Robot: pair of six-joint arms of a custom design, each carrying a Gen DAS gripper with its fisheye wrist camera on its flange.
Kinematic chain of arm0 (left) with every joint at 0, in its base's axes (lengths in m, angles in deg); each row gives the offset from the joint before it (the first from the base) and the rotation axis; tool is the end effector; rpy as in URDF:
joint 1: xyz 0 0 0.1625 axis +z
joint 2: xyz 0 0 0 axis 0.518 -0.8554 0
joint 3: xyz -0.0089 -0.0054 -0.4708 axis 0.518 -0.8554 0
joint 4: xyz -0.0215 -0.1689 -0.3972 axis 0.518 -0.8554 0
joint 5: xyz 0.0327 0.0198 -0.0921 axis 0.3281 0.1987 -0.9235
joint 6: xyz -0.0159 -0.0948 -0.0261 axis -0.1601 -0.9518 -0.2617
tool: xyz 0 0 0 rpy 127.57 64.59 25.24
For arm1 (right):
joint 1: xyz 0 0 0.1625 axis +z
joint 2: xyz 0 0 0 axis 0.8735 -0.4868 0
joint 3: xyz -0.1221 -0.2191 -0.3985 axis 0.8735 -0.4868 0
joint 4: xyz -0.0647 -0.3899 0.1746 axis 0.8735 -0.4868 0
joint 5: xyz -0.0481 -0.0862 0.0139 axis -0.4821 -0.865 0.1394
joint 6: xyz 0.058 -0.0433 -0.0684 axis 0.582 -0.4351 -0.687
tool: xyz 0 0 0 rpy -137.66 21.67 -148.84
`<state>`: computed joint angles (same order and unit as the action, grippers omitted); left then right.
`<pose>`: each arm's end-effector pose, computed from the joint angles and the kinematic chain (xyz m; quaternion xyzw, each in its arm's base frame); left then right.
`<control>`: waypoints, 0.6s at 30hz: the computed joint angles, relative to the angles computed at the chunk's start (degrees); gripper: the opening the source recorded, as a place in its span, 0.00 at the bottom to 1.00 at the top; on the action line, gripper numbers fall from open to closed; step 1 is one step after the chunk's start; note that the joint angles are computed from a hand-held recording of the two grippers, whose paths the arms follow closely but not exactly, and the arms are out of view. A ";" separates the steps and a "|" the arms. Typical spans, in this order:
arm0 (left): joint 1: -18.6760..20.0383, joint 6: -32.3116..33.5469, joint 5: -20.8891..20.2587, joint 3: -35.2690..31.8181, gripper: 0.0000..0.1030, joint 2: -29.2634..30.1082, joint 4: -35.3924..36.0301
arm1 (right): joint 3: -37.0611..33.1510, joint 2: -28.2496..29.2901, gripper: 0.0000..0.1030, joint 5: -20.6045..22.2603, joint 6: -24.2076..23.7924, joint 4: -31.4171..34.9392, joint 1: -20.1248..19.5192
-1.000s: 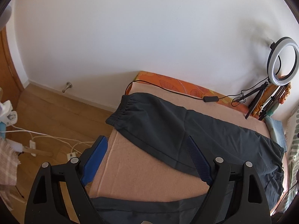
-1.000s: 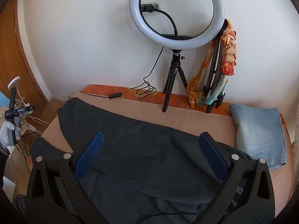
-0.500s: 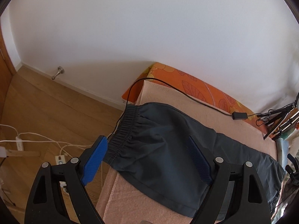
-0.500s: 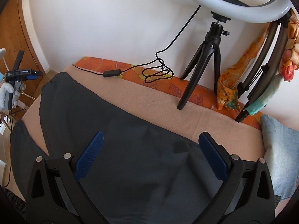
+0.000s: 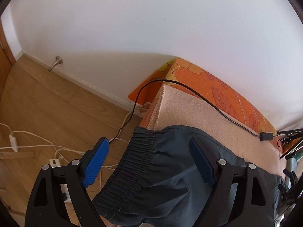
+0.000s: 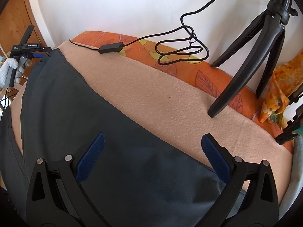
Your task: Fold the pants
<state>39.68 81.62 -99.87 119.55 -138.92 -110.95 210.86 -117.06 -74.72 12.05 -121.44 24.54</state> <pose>-0.0367 -0.6790 0.1356 0.0757 0.9449 -0.2029 0.2453 0.0434 -0.5274 0.1714 0.1796 -0.9079 0.1955 0.3244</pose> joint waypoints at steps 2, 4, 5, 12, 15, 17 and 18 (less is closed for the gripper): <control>0.21 0.05 -0.65 -0.29 0.83 0.21 -0.22 | -0.38 0.41 1.00 0.28 -0.05 0.28 -0.54; 0.39 0.73 -1.42 -0.72 0.82 0.63 0.14 | -0.59 0.31 1.00 1.32 0.59 1.63 -1.32; 0.33 1.09 -1.32 -0.74 0.79 0.75 0.33 | -0.53 0.14 1.00 1.90 0.81 2.31 -1.61; -0.27 2.25 0.99 -0.53 0.44 1.96 -1.01 | -0.19 0.60 1.00 -0.48 -1.19 2.53 -1.16; -0.42 4.43 0.84 0.50 0.28 1.58 -3.99 | 0.17 1.27 1.00 -1.67 -1.61 1.58 -0.47; -0.26 6.36 -1.50 1.40 0.23 0.97 -6.77 | 0.59 1.44 0.94 -1.77 -1.92 1.07 0.12; -0.42 7.47 -1.77 1.86 0.23 0.89 -8.27 | 0.55 1.69 0.88 -1.80 -2.21 0.93 0.44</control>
